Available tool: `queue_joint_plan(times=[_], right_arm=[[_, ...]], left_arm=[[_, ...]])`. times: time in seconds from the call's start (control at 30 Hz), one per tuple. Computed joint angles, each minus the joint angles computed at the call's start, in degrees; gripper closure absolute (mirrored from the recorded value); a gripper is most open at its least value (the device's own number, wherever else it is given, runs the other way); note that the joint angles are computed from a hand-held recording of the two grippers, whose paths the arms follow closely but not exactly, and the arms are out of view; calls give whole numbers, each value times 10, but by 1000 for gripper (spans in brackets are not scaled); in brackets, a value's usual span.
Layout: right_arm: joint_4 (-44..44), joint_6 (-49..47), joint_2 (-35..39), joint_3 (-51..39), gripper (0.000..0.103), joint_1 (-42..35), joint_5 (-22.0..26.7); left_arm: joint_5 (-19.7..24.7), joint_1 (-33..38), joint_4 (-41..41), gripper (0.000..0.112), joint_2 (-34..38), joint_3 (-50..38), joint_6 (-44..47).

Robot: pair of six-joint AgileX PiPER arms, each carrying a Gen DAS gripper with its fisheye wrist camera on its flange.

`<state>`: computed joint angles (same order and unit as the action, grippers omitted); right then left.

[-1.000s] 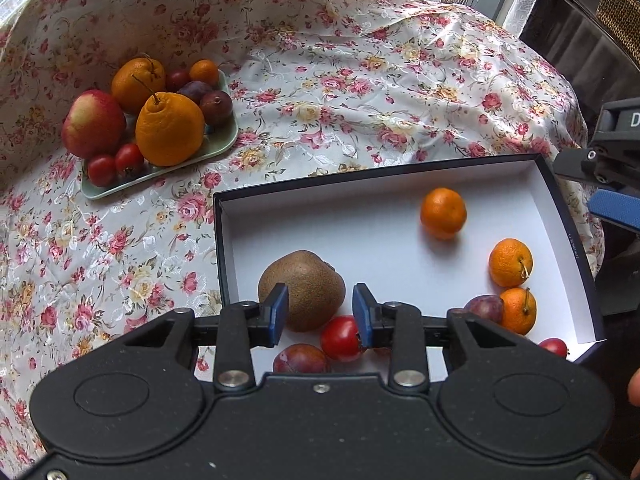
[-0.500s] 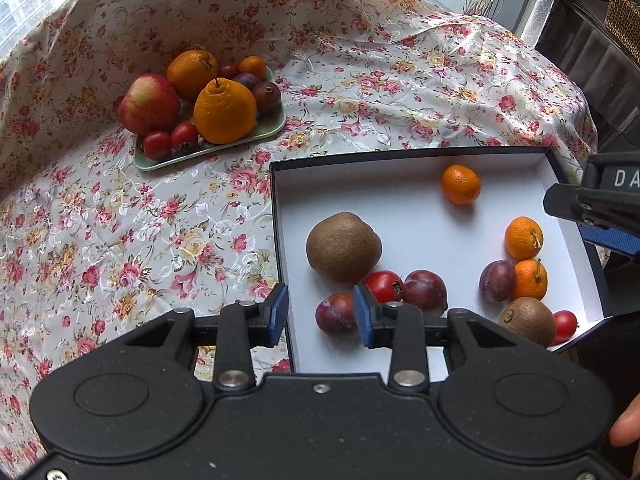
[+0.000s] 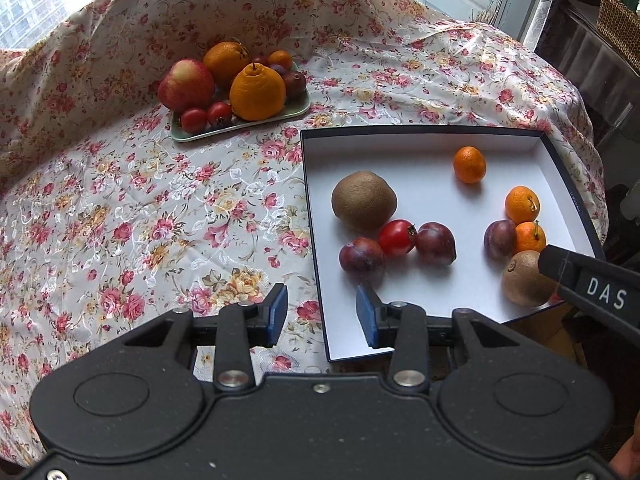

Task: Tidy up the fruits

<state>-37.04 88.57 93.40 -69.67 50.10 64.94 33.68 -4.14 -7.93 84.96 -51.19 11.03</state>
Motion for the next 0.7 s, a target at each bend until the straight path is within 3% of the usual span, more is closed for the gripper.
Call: queue_joint_plan(times=[0.43, 0.7], right_arm=[[-6, 9, 22, -4, 64, 73, 0], [13, 10, 31, -9, 64, 58, 1]], left_arm=[[-84, 46, -72, 63, -56, 74, 97], [-112, 61, -130, 63, -55, 91, 168]])
